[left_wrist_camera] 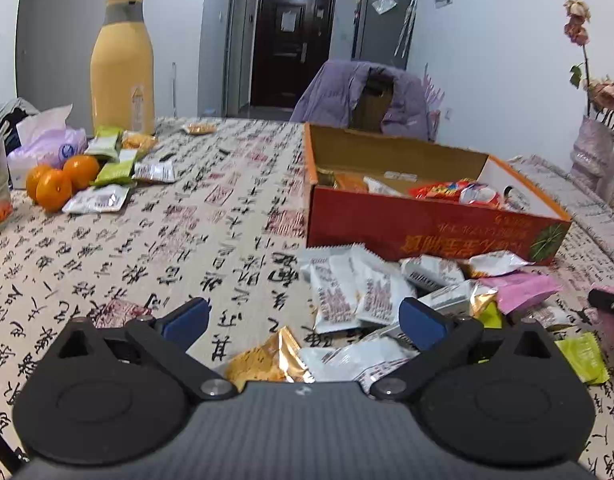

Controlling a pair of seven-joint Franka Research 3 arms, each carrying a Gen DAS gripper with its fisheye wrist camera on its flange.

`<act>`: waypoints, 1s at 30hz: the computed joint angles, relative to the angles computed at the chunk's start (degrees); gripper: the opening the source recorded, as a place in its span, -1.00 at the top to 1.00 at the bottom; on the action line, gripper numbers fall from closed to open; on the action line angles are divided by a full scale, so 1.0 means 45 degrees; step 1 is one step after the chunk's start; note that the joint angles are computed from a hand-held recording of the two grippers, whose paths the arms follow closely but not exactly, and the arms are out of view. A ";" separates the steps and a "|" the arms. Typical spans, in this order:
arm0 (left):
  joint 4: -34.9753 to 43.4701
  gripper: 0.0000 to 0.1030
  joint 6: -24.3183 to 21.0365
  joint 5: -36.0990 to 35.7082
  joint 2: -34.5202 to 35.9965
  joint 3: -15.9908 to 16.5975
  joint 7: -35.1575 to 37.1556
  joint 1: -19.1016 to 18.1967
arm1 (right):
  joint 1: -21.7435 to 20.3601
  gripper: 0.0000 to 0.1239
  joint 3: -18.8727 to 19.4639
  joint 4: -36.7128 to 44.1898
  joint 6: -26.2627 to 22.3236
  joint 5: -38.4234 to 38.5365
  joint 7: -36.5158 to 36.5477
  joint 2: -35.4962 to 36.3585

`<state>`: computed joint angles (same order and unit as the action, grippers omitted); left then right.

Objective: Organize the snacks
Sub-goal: 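Grasp the pink packet with the right tool and lift it, then grasp the gold chip bag with the left tool while right tool holds pink packet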

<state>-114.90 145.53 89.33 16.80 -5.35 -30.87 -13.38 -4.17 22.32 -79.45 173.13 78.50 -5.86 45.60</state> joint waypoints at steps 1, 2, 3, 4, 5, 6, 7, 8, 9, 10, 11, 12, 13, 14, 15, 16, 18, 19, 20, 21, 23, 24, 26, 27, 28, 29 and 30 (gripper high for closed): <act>0.0060 -1.00 0.0096 -0.0249 0.0066 -0.0006 0.0234 0.0066 | -0.0124 -0.09 0.0188 -0.0008 0.0053 0.0246 -0.0334 -0.0009; 0.0132 -1.00 0.0228 -0.0539 0.0139 -0.0002 0.0521 0.0135 | -0.0164 -0.09 0.0257 0.0007 0.0062 0.0420 -0.0519 -0.0011; 0.0194 -1.00 0.0420 -0.0667 0.0197 0.0034 0.0645 0.0191 | -0.0155 -0.09 0.0247 0.0036 0.0042 0.0529 -0.0588 -0.0009; 0.0235 -1.00 0.0677 -0.0674 0.0234 0.0083 0.0595 0.0238 | -0.0131 -0.09 0.0223 0.0086 0.0038 0.0639 -0.0652 0.0013; 0.0280 -1.00 0.0959 -0.0652 0.0272 0.0132 0.0537 0.0289 | -0.0099 -0.09 0.0180 0.0128 0.0027 0.0724 -0.0684 0.0025; 0.0340 -1.00 0.1075 -0.0714 0.0314 0.0161 0.0607 0.0301 | -0.0060 -0.09 0.0122 0.0158 0.0010 0.0781 -0.0686 0.0036; 0.0403 -1.00 0.0993 -0.0927 0.0356 0.0164 0.0848 0.0269 | 0.0002 -0.09 0.0037 0.0184 -0.0012 0.0778 -0.0619 0.0048; 0.0468 -1.00 0.0831 -0.1250 0.0408 0.0155 0.1211 0.0227 | 0.0060 -0.09 -0.0042 0.0207 -0.0030 0.0752 -0.0534 0.0063; 0.0490 -1.00 0.0704 -0.1588 0.0431 0.0158 0.1550 0.0202 | 0.0080 -0.09 -0.0082 0.0207 -0.0038 0.0759 -0.0502 0.0067; 0.0440 -1.00 0.0667 -0.1745 0.0402 0.0201 0.1658 0.0182 | 0.0099 -0.09 -0.0126 0.0209 -0.0052 0.0747 -0.0451 0.0072; 0.0318 -1.00 0.0697 -0.1766 0.0314 0.0262 0.1590 0.0177 | 0.0101 -0.09 -0.0147 0.0209 -0.0056 0.0757 -0.0438 0.0077; 0.0165 -1.00 0.0666 -0.1846 0.0199 0.0301 0.1552 0.0186 | 0.0101 -0.09 -0.0164 0.0213 -0.0050 0.0775 -0.0427 0.0086; 0.0031 -1.00 0.0609 -0.1945 0.0096 0.0318 0.1558 0.0203 | 0.0112 -0.09 -0.0187 0.0221 -0.0047 0.0770 -0.0399 0.0098; -0.0118 -1.00 0.0598 -0.2063 -0.0015 0.0320 0.1622 0.0243 | 0.0124 -0.09 -0.0214 0.0233 -0.0055 0.0744 -0.0348 0.0109; -0.0256 -0.99 0.0642 -0.2171 -0.0107 0.0318 0.1718 0.0303 | 0.0119 -0.09 -0.0211 0.0247 -0.0050 0.0753 -0.0342 0.0123; -0.0390 -0.98 0.0690 -0.2258 -0.0187 0.0307 0.1794 0.0351 | 0.0119 -0.09 -0.0206 0.0257 -0.0046 0.0759 -0.0334 0.0134; -0.0617 -0.96 0.0844 -0.2265 -0.0321 0.0293 0.1844 0.0429 | 0.0125 -0.09 -0.0196 0.0240 -0.0048 0.0762 -0.0335 0.0134; -0.0731 -0.95 0.0905 -0.2222 -0.0394 0.0284 0.1854 0.0456 | 0.0143 -0.09 -0.0199 0.0233 -0.0038 0.0752 -0.0322 0.0135; -0.0858 -0.95 0.0975 -0.2153 -0.0483 0.0277 0.1820 0.0486 | 0.0151 -0.09 -0.0201 0.0189 -0.0034 0.0738 -0.0314 0.0111; -0.0978 -0.95 0.1045 -0.2096 -0.0575 0.0262 0.1807 0.0522 | 0.0172 -0.09 -0.0214 0.0162 -0.0032 0.0704 -0.0283 0.0094; -0.1228 -0.95 0.1063 -0.1991 -0.0795 0.0217 0.1747 0.0578 | 0.0157 -0.09 -0.0160 0.0081 0.0026 0.0770 -0.0410 0.0042; -0.1360 -0.95 0.1045 -0.1918 -0.0918 0.0190 0.1683 0.0602 | 0.0142 -0.09 -0.0124 0.0052 0.0065 0.0853 -0.0510 0.0020; -0.1646 -0.95 0.0991 -0.1746 -0.1198 0.0123 0.1514 0.0658 | 0.0132 -0.09 -0.0089 -0.0021 0.0145 0.1059 -0.0706 -0.0050; -0.1810 -0.95 0.1025 -0.1625 -0.1355 0.0086 0.1463 0.0705 | 0.0137 -0.09 -0.0091 -0.0056 0.0174 0.1169 -0.0799 -0.0086; -0.1931 -0.95 0.1061 -0.1535 -0.1471 0.0040 0.1438 0.0757 | 0.0127 -0.09 -0.0066 -0.0121 0.0223 0.1354 -0.0978 -0.0140; -0.2068 -0.95 0.1095 -0.1465 -0.1596 -0.0010 0.1451 0.0804 | 0.0144 -0.09 -0.0097 -0.0168 0.0227 0.1491 -0.1084 -0.0187; -0.2189 -0.95 0.1154 -0.1386 -0.1696 -0.0060 0.1480 0.0853 | 0.0174 -0.09 -0.0136 -0.0227 0.0231 0.1636 -0.1192 -0.0245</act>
